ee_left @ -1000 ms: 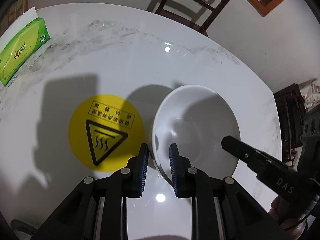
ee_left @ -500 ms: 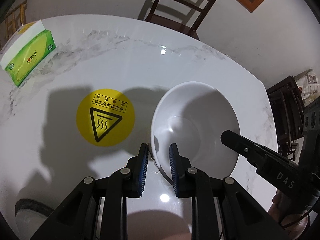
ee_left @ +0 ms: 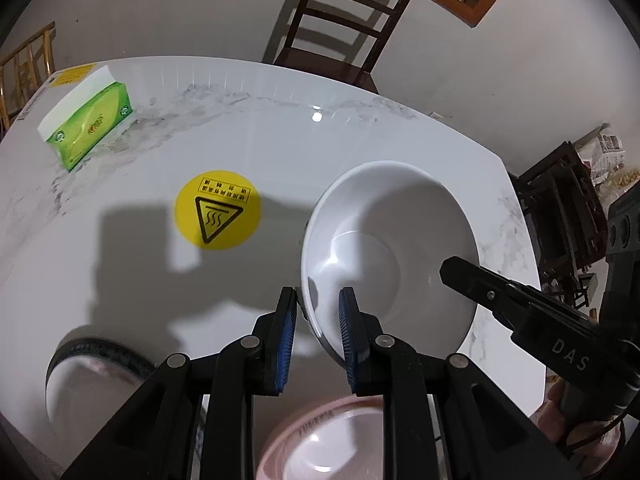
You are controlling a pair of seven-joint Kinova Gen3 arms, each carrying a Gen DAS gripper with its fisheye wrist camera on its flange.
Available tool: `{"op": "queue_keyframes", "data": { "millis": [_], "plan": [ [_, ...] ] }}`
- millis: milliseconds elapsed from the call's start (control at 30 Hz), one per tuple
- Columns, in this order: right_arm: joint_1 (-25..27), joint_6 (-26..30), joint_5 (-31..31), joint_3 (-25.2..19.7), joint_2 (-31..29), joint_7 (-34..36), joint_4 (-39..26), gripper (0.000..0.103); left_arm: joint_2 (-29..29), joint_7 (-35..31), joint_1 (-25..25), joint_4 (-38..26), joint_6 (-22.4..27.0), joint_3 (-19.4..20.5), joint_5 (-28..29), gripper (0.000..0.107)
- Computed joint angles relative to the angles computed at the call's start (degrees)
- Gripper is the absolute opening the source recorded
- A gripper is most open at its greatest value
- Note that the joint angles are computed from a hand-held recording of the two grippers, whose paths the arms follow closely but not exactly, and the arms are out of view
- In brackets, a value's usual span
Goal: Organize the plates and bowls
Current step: 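Lift the 'Dog' bowl with both grippers toward the nested bowls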
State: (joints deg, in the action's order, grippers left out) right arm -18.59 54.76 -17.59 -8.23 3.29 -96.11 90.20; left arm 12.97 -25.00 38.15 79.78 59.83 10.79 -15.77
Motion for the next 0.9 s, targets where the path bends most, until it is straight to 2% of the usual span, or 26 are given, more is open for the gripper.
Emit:
{"op": "queue_keyframes", "data": {
  "millis": [533,900],
  "plan": [
    [-2.6,2.0,2.2,-1.4,-10.3,-4.6,7.4,0.014,-4.9,9.2,6.0,2.9,5.5,4.6,-4.7,0.018],
    [-3.0,2.5,2.0,-1.7,-13.8,-5.7,12.1,0.014,-5.5,13.2,8.0,5.7,4.9,6.4,-4.3,0.018]
  ]
}}
